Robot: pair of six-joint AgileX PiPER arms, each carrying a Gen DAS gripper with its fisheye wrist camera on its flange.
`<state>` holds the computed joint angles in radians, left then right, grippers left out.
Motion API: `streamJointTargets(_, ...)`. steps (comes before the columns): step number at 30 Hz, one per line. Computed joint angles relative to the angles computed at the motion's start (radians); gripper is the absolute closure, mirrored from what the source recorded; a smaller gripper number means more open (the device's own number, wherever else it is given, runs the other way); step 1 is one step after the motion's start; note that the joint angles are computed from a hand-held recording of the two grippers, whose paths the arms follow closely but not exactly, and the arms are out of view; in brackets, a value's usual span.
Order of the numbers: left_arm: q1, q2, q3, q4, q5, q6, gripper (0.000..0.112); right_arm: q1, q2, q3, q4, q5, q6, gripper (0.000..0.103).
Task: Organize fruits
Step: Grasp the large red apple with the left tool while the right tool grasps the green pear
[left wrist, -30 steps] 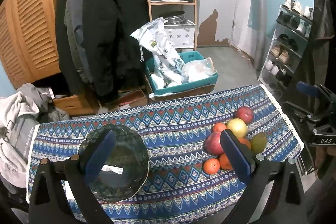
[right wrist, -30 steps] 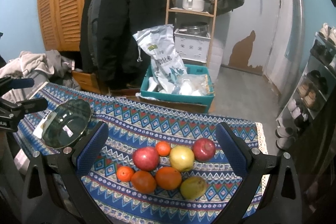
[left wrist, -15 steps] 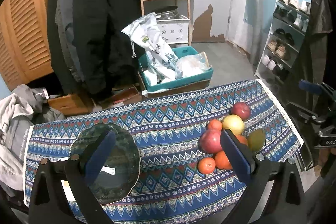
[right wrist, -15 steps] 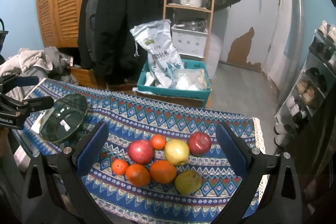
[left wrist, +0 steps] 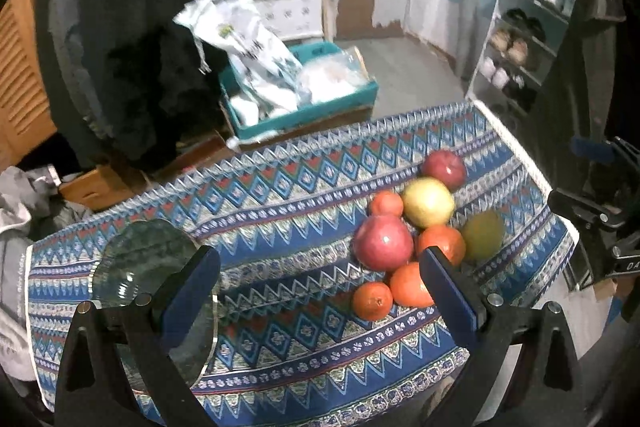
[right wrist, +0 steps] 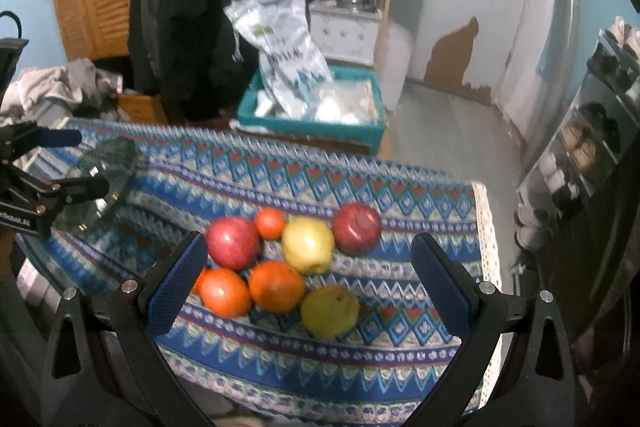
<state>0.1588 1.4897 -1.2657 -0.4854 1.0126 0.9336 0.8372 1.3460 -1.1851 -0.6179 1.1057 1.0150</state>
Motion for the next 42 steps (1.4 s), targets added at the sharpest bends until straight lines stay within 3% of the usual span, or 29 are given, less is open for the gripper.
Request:
streamJointTargets(6, -0.082, 0.087, -0.005, 0.093, -0.016, -0.105, 0.011, -0.103, -0.003, 0.104, 0.113, -0.064, -0.068, 0.003)
streamJointTargets(13, -0.176, 0.144, 0.037, 0.176, -0.12, -0.164, 0.011, -0.21, 0.03, 0.193, 0.229, -0.156, -0.172, 0.003)
streamJointTargets(17, -0.217, 0.189, 0.033, 0.218, -0.143, -0.203, 0.011, -0.265, 0.069, 0.222, 0.291, -0.211, -0.243, 0.005)
streamJointTargets(30, -0.275, 0.332, -0.04, 0.218, -0.108, -0.262, 0.011, -0.389, 0.172, 0.28, 0.473, -0.39, -0.5, 0.016)
streamJointTargets(33, -0.283, 0.367, -0.066, 0.202, -0.093, -0.267, 0.011, -0.404, 0.184, 0.286, 0.515, -0.422, -0.563, 0.025)
streamJointTargets(35, -0.288, 0.391, -0.084, 0.195, -0.083, -0.269, 0.011, -0.416, 0.182, 0.295, 0.556, -0.448, -0.615, 0.036)
streamJointTargets(42, -0.308, 0.474, -0.14, 0.173, -0.047, -0.294, 0.011, -0.43, 0.178, 0.303, 0.558, -0.46, -0.598, 0.036)
